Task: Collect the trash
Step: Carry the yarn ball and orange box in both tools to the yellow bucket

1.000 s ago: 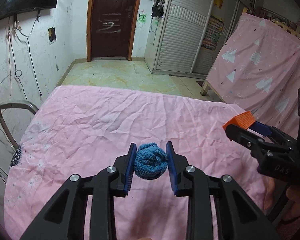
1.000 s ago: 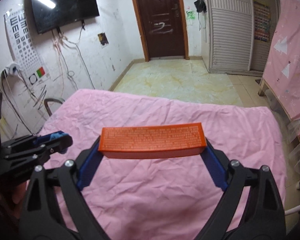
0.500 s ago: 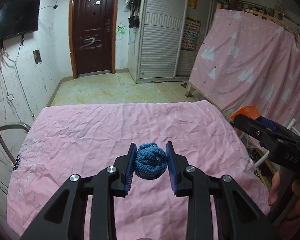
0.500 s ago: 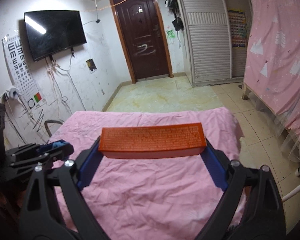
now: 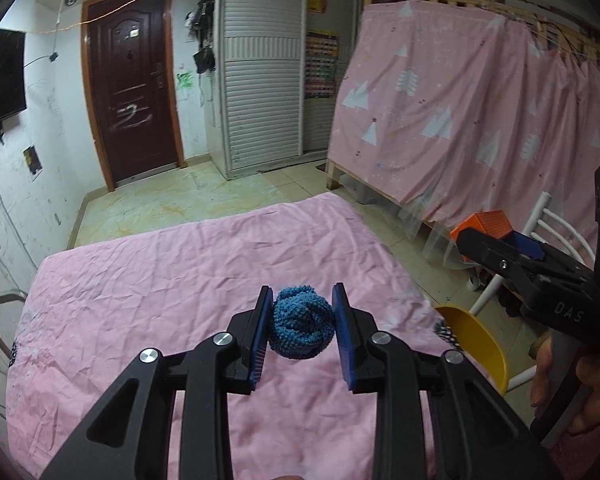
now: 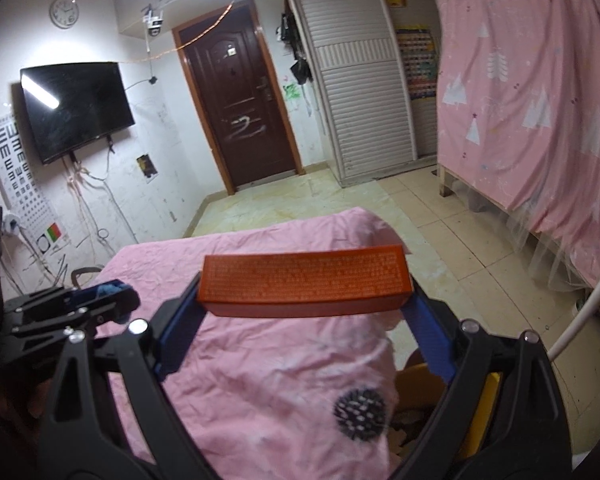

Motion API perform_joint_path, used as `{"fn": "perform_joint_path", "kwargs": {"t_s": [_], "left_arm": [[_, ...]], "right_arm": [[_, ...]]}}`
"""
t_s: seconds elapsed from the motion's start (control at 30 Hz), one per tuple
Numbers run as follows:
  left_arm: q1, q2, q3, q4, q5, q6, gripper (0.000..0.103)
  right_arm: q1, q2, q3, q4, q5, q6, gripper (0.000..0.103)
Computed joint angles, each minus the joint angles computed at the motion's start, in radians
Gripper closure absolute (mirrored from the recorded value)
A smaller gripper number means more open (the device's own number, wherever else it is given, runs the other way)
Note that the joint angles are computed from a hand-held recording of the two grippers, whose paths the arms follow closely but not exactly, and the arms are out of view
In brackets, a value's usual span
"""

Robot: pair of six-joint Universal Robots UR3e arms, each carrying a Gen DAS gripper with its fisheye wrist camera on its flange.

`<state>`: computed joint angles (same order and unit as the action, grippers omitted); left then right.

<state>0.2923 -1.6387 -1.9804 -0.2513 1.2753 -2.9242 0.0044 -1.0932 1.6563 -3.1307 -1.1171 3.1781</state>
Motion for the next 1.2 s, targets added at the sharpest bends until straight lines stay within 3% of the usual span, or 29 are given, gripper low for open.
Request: {"fn": "perform_joint_path", "kwargs": {"t_s": [0.5, 1.2], "left_arm": [[-0.261, -0.113, 0.116, 0.015, 0.031, -0.026, 0.083], [-0.417, -0.278, 0.289, -0.033, 0.088, -0.045, 0.083]], "right_arm": [[-0.237, -0.134, 0.329, -0.144, 0.054, -0.023, 0.014], [-0.364, -0.118, 0.423, -0.191, 0.141, -0.064, 0.013]]}}
